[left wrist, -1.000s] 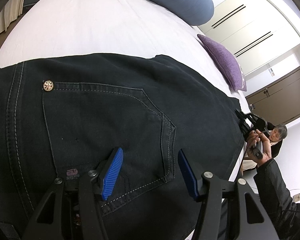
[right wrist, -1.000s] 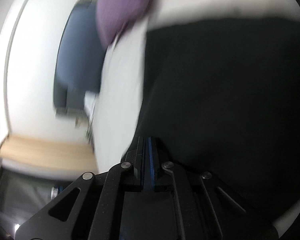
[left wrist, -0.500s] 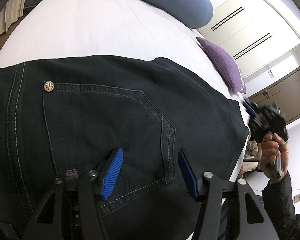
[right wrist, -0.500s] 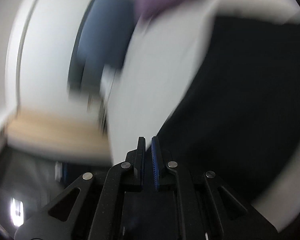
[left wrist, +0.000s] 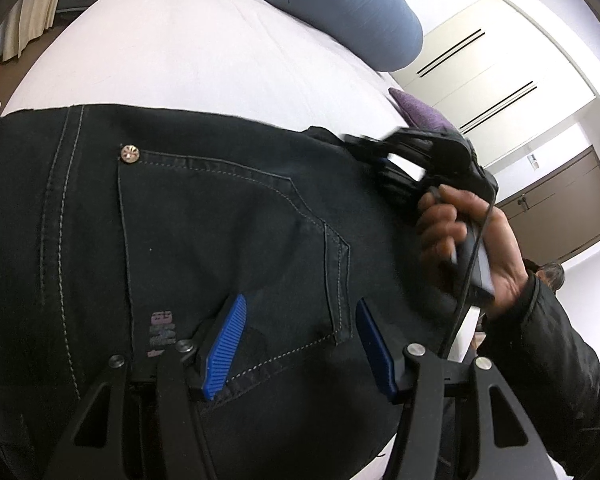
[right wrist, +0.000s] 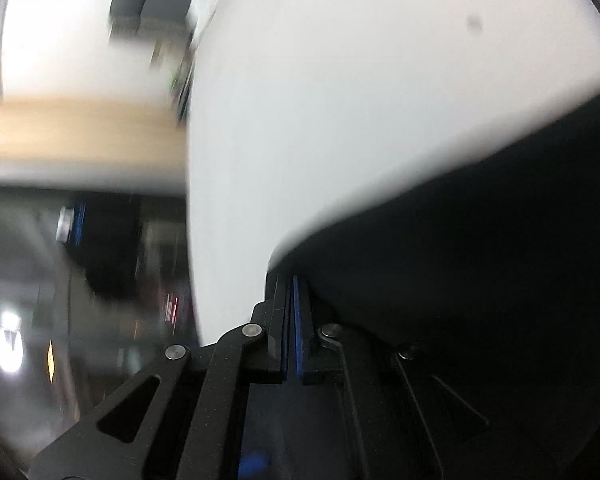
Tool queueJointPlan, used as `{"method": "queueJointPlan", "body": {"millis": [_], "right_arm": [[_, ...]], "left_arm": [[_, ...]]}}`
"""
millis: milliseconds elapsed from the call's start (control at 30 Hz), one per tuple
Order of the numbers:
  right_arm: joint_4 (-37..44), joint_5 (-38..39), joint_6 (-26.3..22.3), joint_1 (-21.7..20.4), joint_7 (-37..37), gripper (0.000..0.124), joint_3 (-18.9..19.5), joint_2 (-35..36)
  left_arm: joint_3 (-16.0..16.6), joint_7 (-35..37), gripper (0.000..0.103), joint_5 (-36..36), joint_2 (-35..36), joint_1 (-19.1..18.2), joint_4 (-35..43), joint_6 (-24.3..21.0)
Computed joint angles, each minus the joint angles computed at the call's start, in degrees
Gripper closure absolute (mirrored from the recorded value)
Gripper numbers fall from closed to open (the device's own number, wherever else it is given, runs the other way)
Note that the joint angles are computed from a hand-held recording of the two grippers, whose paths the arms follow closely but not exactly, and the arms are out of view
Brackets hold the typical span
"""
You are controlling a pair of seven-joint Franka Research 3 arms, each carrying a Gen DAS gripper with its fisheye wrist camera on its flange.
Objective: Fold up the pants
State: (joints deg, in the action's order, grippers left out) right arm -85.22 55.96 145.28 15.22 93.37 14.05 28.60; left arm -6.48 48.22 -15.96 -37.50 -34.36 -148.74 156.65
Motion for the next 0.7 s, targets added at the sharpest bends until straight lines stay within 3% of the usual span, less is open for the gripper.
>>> {"method": "queueJointPlan", "body": {"millis": [67,100,200,267,367,467,567,700], "right_arm": [[-5.73,0.29,3.42,-0.09,1.52,0.119,-1.08,-4.54],[-8.49,1.57,3.39,-0.86,-1.33,0.118,-0.54,-7.26],[-17.87,14.17,-2.11,-3.50,-15.31,0.118,2.21,-16.36],[-23.43,17.34,-6.28,-2.81,-19.54,0.118,1.87,-20.96],[-28.16,14.19,-7.21,-0.39,-17.27,0.119,-0.06,-22.89],[-31.00,23.56,-5.80,1.24,-20.39,0.124,-1.68,-22.73],[-31.70,20.66,-1.21,3.78,-16.67,0.124,-3.68,-23.70],[-35.79,23.37,2.57,5.36,-16.96,0.124,-5.11,-26.90]], "left_arm": [[-0.22,-0.30,0.044,0.16,-0.30,0.23,-0.27,0.39],[-0.43,-0.82,0.044,0.35,-0.41,0.59,-0.24,0.30],[-3.29,-4.46,0.042,3.84,-0.18,4.04,2.99,-5.38],[-4.34,-4.64,0.038,5.99,1.96,4.86,6.19,-6.92],[-4.51,-3.60,0.035,6.73,6.13,4.72,9.71,-6.68],[-4.33,-2.10,0.035,6.73,9.66,4.97,12.75,-6.61],[-4.62,-1.55,0.035,7.69,10.62,6.59,13.73,-6.06],[-3.73,-2.79,0.035,7.76,9.45,8.76,11.27,-6.06]]}}
